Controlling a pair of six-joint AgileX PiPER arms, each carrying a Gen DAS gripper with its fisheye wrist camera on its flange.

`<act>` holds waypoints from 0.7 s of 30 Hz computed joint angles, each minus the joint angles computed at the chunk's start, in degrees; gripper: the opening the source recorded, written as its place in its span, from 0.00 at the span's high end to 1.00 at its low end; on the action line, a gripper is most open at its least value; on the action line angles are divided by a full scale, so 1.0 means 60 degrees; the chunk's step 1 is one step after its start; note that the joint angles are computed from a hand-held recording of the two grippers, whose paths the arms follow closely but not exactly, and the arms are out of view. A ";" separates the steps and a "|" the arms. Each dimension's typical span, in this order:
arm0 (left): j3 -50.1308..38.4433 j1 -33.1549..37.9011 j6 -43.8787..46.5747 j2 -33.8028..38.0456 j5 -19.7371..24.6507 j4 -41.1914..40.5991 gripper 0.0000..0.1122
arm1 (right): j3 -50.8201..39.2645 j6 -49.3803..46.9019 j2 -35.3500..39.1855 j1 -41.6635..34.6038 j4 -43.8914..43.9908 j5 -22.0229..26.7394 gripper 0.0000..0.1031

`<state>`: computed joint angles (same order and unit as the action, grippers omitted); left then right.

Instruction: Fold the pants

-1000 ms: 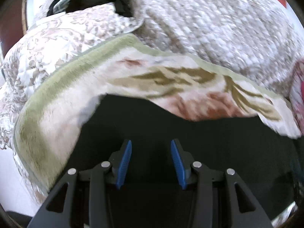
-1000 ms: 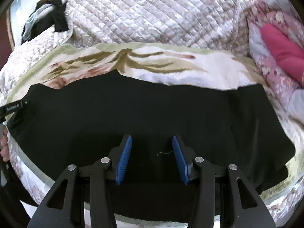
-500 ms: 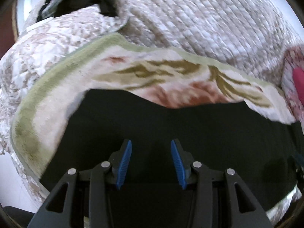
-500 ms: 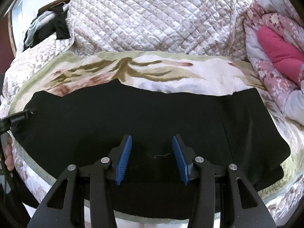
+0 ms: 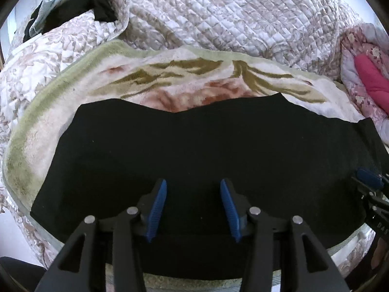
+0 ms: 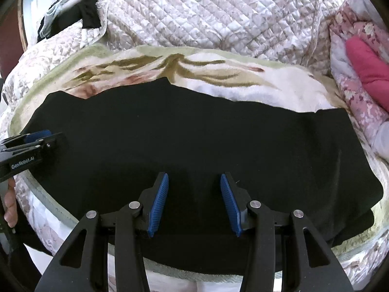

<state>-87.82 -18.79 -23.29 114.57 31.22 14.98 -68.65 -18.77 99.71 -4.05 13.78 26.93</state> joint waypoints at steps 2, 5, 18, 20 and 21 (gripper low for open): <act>0.0018 0.0027 -0.0033 0.0022 -0.0045 -0.0047 0.54 | -0.0026 -0.0108 0.0045 -0.0034 0.0140 0.0032 0.53; 0.0061 -0.0020 -0.0228 0.0027 -0.0080 0.0222 0.52 | 0.0006 -0.0195 0.0067 -0.0064 0.0196 -0.0011 0.51; 0.0082 -0.0084 -0.1216 0.0109 -0.0058 0.1107 0.38 | 0.0139 0.0129 0.0116 0.0058 -0.0161 -0.0300 0.40; 0.0141 -0.0034 -0.0970 0.0022 -0.0050 0.0873 0.38 | 0.0028 -0.0262 0.0156 -0.0023 0.0128 -0.0098 0.37; 0.0217 -0.0004 -0.0868 -0.0059 -0.0063 0.0751 0.38 | -0.0030 -0.0359 0.0142 -0.0048 0.0184 0.0032 0.37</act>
